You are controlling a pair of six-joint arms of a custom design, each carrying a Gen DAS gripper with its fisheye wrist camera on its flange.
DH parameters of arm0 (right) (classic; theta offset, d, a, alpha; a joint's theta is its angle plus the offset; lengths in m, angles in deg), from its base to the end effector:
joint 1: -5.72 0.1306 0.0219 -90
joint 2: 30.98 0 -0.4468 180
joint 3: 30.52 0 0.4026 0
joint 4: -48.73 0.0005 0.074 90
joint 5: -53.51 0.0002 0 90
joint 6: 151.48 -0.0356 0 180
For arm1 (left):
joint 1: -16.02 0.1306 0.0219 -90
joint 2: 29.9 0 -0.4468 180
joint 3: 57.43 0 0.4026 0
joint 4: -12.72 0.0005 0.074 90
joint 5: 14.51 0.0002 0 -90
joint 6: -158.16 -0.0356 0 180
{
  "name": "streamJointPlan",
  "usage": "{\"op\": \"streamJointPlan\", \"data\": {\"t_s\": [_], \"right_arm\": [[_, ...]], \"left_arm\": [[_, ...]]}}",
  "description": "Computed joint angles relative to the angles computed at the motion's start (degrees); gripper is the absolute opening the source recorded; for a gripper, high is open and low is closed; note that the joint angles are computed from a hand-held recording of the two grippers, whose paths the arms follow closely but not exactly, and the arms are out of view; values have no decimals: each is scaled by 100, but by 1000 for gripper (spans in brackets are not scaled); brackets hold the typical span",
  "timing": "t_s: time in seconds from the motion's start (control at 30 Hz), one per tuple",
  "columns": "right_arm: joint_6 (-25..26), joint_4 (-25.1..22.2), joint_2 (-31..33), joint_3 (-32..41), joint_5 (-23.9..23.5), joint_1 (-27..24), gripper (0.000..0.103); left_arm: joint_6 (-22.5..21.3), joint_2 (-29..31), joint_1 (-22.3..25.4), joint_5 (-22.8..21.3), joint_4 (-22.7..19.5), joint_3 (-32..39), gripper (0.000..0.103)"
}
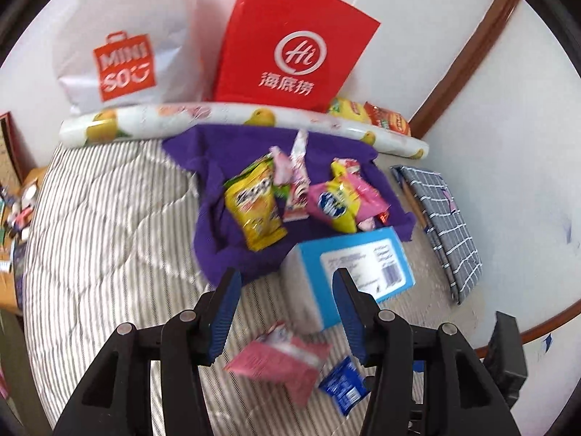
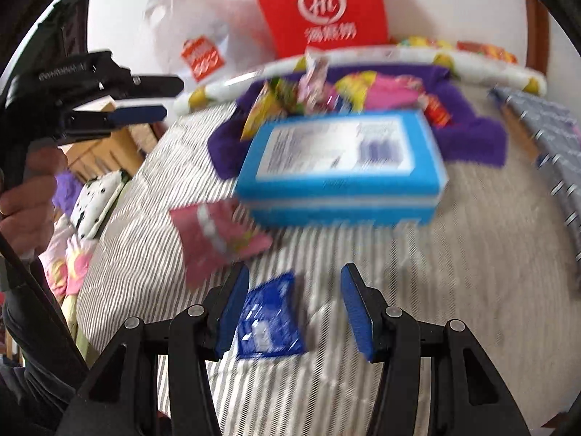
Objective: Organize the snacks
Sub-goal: 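Grasp the blue packet with the right tool while the left tool grasps the pink packet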
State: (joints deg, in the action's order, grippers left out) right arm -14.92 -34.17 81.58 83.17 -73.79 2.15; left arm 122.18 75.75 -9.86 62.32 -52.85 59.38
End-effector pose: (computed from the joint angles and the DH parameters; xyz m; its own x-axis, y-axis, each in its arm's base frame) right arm 0.6104 -0.0170 0.4499 -0.6523 -0.5380 -0.5339 -0.7427 0.5944 0.3084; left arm 0.5436 -0.2553 0.5503 -0.6772 -0.5472 -0.4918 -0.4125 0.8359 -0.3621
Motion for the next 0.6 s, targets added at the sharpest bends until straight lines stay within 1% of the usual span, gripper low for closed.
{"op": "streamJointPlan", "data": {"t_s": [0.1, 0.2, 0.27, 0.3, 0.33, 0.37, 0.43, 0.5, 0.53, 0.57, 0.6], "right_arm": [[164, -41, -79, -272, 98, 52, 52], [217, 148, -190, -555, 298, 131, 52], [254, 251, -254, -712, 359, 163, 55], [280, 482, -379, -895, 335, 170, 57], [333, 560, -432, -994, 372, 179, 60], [367, 746, -524, -1109, 423, 195, 61], [420, 1247, -762, -1461, 612, 255, 62], [431, 1805, -996, -1814, 817, 319, 60], [428, 1917, -1040, -1891, 759, 313, 55], [446, 1887, -1039, -1880, 696, 285, 47], [455, 1882, -1035, -1867, 697, 275, 47]], "left_arm": [[115, -128, -65, -7, -4, -223, 50], [182, -224, -146, -116, -96, -344, 50], [188, -269, -183, -168, -116, -397, 50], [186, -286, -194, -178, -110, -419, 50], [195, -294, -209, -179, -96, -443, 50], [195, -296, -211, -162, -71, -467, 50], [159, -265, -226, -94, 7, -501, 50], [104, -211, -231, -12, 65, -502, 50], [77, -167, -235, 41, 81, -489, 50], [49, -106, -234, 104, 70, -458, 51], [30, -56, -235, 139, 44, -424, 52]]}}
